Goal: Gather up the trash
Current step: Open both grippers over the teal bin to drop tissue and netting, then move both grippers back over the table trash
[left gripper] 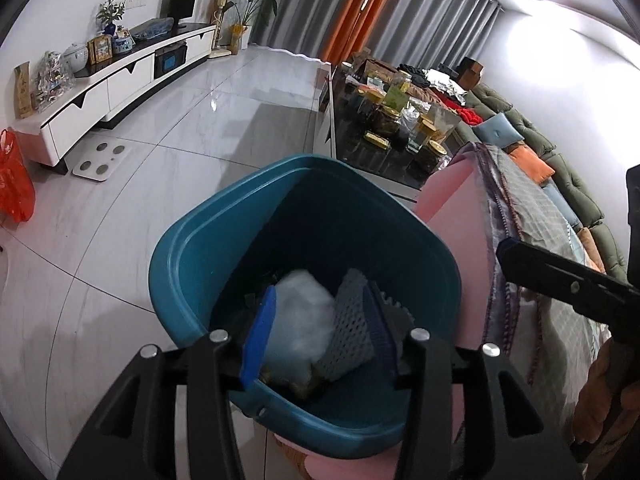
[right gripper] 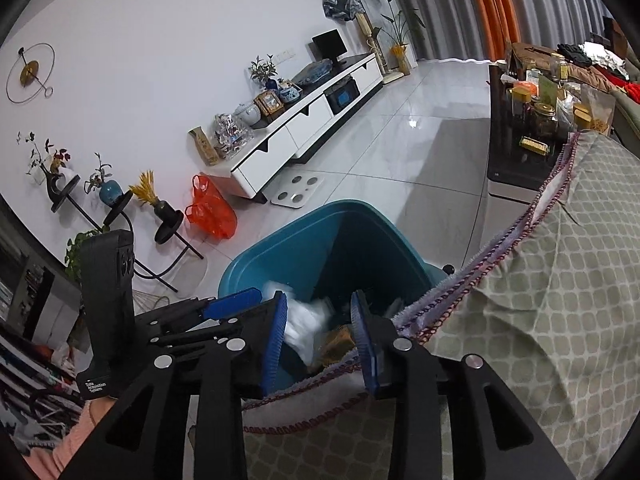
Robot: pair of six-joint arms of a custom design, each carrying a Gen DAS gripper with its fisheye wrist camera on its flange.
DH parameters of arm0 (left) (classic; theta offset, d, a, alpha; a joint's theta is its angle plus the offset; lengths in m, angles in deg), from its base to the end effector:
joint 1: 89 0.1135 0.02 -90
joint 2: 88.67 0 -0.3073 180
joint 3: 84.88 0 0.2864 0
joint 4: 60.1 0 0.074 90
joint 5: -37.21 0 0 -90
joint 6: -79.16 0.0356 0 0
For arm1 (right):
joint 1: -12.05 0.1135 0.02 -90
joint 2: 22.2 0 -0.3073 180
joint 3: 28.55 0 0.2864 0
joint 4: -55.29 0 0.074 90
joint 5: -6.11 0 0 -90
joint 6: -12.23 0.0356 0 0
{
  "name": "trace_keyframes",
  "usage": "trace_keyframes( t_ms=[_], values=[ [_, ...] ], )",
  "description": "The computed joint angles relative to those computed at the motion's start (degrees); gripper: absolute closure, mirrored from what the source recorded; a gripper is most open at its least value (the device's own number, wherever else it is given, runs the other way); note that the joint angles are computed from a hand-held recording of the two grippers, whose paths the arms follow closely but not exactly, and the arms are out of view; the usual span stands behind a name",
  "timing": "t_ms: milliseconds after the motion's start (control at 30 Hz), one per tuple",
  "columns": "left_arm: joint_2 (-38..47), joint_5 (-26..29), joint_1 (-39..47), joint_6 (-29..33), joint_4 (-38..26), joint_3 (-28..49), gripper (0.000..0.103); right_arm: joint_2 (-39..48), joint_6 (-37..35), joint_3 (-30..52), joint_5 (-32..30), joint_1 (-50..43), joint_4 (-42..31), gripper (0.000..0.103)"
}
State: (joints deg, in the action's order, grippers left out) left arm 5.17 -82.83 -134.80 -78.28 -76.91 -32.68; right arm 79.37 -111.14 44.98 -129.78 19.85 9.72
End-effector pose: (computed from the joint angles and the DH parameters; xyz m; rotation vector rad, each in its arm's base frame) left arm 0.2285 -0.2094 0.1405 -0.6304 2.3275 -0.2122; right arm 0.3555 0.0745 0.1852 -1.0338 2.3140 0.9638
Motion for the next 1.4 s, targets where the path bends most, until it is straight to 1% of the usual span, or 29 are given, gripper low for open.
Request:
trace_keyframes(
  t_ms=[133, 233, 300, 367, 433, 533, 667, 733, 800, 867, 967, 1000, 1067, 1167, 1267, 1300, 1367, 1400],
  values=[
    [-1.2, -2.7, -2.2, -0.5, -1.9, 0.7, 0.056, -0.9, -3.1, 0.7, -2.9, -2.5, -3.0, 0.068],
    [-2.8, -6.1, -5.4, -0.7, -4.0, 1.7, 0.049, -2.2, -7.2, 1.1, -5.9, -5.7, -6.9, 0.068],
    [-3.7, -8.6, -7.9, -0.3, -5.1, 2.7, 0.046, -3.5, -10.5, 0.9, -7.8, -8.3, -9.3, 0.061],
    [-4.0, -11.1, -10.8, 0.8, -5.9, 4.6, 0.043, -4.2, -15.3, 1.4, -9.6, -11.6, -13.5, 0.059],
    [-3.7, -13.0, -13.3, 3.0, -5.7, 6.5, 0.041, -4.8, -19.8, 1.9, -10.4, -15.1, -17.0, 0.059],
    [-1.9, -13.4, -16.2, 7.3, -3.0, 9.8, 0.04, -4.2, -27.4, 3.7, -12.3, -21.5, -23.7, 0.059],
    [3.4, -10.9, -18.7, 13.4, 0.9, 15.6, 0.039, -1.7, -35.3, 7.3, -13.9, -30.4, -31.1, 0.058],
    [7.2, -9.4, -19.7, 16.4, 2.0, 19.7, 0.037, -0.5, -37.5, 8.7, -13.9, -34.3, -33.0, 0.058],
    [11.0, -7.8, -20.6, 19.2, 2.5, 23.9, 0.034, 0.4, -39.2, 9.9, -13.5, -37.6, -34.2, 0.058],
    [15.0, -5.1, -21.1, 21.8, 3.2, 28.4, 0.034, 1.4, -40.6, 10.8, -13.0, -41.6, -34.3, 0.058],
    [20.5, -1.4, -21.6, 25.1, 3.5, 35.0, 0.033, 3.5, -41.9, 13.1, -13.1, -46.4, -35.6, 0.053],
    [22.6, 0.3, -21.6, 26.5, 3.2, 38.0, 0.033, 4.2, -42.0, 13.8, -13.1, -47.7, -35.7, 0.053],
    [26.2, 1.9, -21.8, 28.5, 1.6, 43.3, 0.033, 6.3, -41.8, 16.2, -13.0, -50.4, -35.9, 0.053],
    [31.3, 5.0, -21.8, 31.4, -0.7, 51.1, 0.033, 8.7, -39.8, 19.1, -13.4, -53.5, -35.2, 0.053],
    [36.8, 7.9, -21.5, 34.0, -4.5, 60.2, 0.033, 11.7, -38.8, 22.4, -14.0, -56.5, -35.4, 0.053],
    [38.4, 8.7, -21.2, 34.6, -5.8, 62.9, 0.033, 12.7, -38.0, 23.6, -14.1, -57.3, -35.2, 0.053],
    [42.9, 10.1, -20.9, 36.3, -9.8, 70.9, 0.033, 14.0, -35.9, 25.0, -14.3, -58.3, -34.2, 0.053],
    [43.9, 10.1, -21.0, 36.6, -10.9, 72.9, 0.033, 14.8, -34.8, 25.9, -14.3, -58.8, -34.0, 0.053]
  ],
)
